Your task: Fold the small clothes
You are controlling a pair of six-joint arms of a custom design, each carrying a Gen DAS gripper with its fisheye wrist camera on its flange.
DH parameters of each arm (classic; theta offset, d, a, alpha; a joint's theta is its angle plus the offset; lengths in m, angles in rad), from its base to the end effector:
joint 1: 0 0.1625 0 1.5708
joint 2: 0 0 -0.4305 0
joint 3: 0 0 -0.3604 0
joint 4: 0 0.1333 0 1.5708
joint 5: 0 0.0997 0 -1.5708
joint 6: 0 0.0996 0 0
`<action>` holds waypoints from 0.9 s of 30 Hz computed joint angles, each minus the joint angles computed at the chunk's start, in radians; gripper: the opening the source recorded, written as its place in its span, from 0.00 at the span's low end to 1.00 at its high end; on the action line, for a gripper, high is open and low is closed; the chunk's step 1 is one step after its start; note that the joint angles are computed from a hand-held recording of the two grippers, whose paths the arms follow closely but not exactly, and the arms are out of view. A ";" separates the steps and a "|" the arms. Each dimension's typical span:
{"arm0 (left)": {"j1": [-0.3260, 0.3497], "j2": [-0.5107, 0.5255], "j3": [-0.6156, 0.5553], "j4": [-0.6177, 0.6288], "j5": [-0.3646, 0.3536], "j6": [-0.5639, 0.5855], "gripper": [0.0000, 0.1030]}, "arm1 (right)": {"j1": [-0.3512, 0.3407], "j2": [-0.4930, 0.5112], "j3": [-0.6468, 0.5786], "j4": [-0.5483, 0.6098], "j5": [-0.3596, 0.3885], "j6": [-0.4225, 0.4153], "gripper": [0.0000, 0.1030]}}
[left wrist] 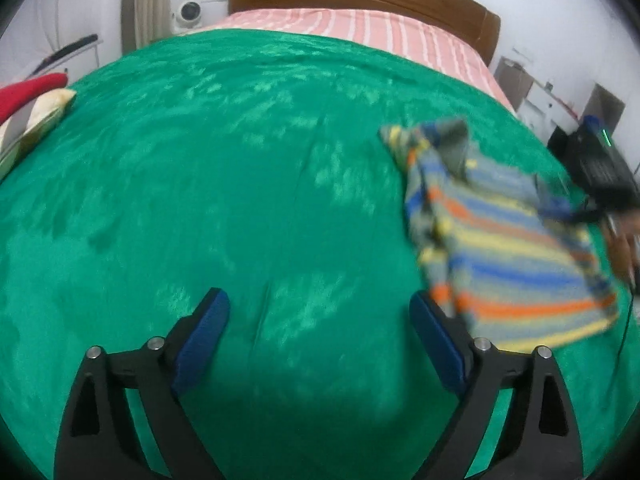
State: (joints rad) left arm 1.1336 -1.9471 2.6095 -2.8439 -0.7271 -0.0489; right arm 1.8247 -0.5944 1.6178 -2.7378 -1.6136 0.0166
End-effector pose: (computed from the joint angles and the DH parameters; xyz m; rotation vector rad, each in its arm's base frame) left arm 0.0842 -0.3105 0.3442 0.1242 2.3144 -0.9500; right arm 0.2900 -0.6037 0.0116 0.3634 -3.0888 0.2306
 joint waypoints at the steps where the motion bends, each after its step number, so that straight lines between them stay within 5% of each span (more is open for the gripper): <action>1: -0.001 0.013 0.023 -0.056 0.015 0.029 0.90 | 0.004 0.040 -0.045 -0.065 -0.021 -0.002 0.46; 4: 0.011 0.016 0.032 -0.115 -0.001 0.056 0.92 | 0.036 0.093 -0.065 -0.375 -0.099 0.027 0.46; 6: 0.033 0.025 0.034 -0.150 -0.032 0.077 0.94 | 0.046 0.090 -0.046 -0.450 -0.053 0.014 0.46; 8: 0.054 0.036 0.032 -0.178 -0.064 0.100 0.97 | 0.070 0.074 -0.045 -0.357 -0.031 -0.031 0.46; 12: 0.055 0.064 0.036 -0.206 -0.059 0.114 0.99 | 0.116 0.084 -0.124 0.061 -0.015 -0.076 0.46; 15: 0.053 0.066 0.040 -0.215 -0.057 0.118 0.99 | 0.152 0.201 -0.271 0.279 -0.049 -0.090 0.46; 17: 0.056 0.069 0.041 -0.226 -0.061 0.122 0.99 | 0.166 0.291 -0.366 0.240 -0.058 -0.105 0.46; 21: 0.047 0.079 0.045 -0.228 -0.041 0.118 0.99 | 0.180 0.374 -0.414 -0.072 -0.072 -0.025 0.46; 24: 0.047 0.088 0.044 -0.233 -0.036 0.122 0.99 | 0.178 0.325 -0.339 -0.146 -0.021 -0.026 0.47; 27: 0.043 0.091 0.045 -0.231 -0.025 0.120 0.99 | 0.191 0.215 -0.191 -0.148 -0.068 -0.138 0.48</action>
